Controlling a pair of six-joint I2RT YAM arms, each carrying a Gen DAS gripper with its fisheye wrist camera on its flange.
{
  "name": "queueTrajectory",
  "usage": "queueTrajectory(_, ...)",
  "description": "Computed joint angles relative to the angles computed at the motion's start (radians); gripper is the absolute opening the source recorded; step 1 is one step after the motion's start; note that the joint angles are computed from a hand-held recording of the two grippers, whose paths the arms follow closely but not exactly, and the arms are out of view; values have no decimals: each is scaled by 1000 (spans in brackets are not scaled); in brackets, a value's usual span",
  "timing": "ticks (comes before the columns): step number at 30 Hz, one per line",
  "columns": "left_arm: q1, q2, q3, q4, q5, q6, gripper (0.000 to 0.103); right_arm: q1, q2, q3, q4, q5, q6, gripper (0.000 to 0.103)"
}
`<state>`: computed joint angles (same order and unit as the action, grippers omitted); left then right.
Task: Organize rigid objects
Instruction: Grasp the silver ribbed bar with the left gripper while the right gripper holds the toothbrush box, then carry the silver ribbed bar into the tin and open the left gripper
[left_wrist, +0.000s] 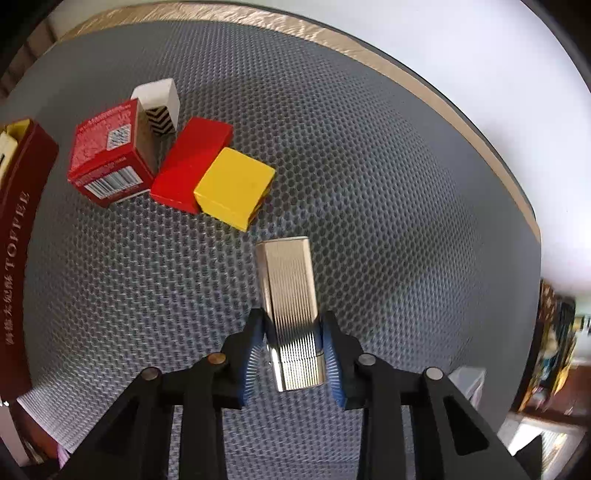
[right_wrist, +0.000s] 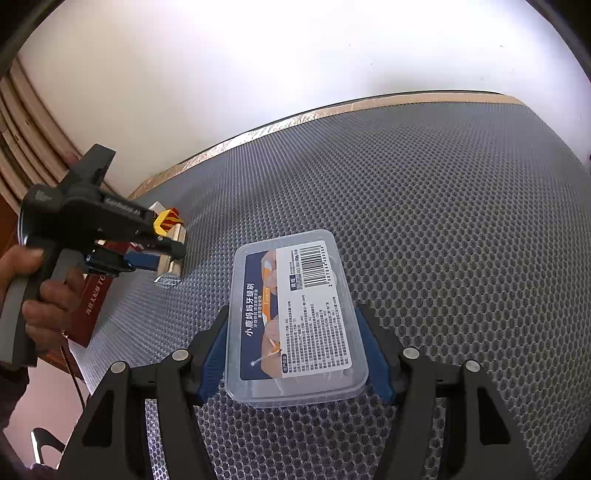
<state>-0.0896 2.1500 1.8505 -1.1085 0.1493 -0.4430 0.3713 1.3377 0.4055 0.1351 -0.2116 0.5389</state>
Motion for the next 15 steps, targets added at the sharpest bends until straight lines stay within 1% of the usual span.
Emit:
queueTrajectory(2,4,-61,-89,39,6,38,31,17,0,8,-12,21,4,62)
queueTrajectory(5,3,-152,-217,76,46,80,31,44,-2,20,-34,57,6,62)
queueTrajectory(7,-2,-235,-318,106,51,106,31,54,-3,28,-50,76,0,62)
queueTrajectory(9,3,-292,-380,118,71,129,31,84,10,44,-59,108,11,62)
queueTrajectory(11,5,-382,-460,132,91,142,31,105,19,59,-78,144,7,62)
queueTrajectory(15,58,-546,-563,123,99,220,31,160,43,83,-96,209,20,62)
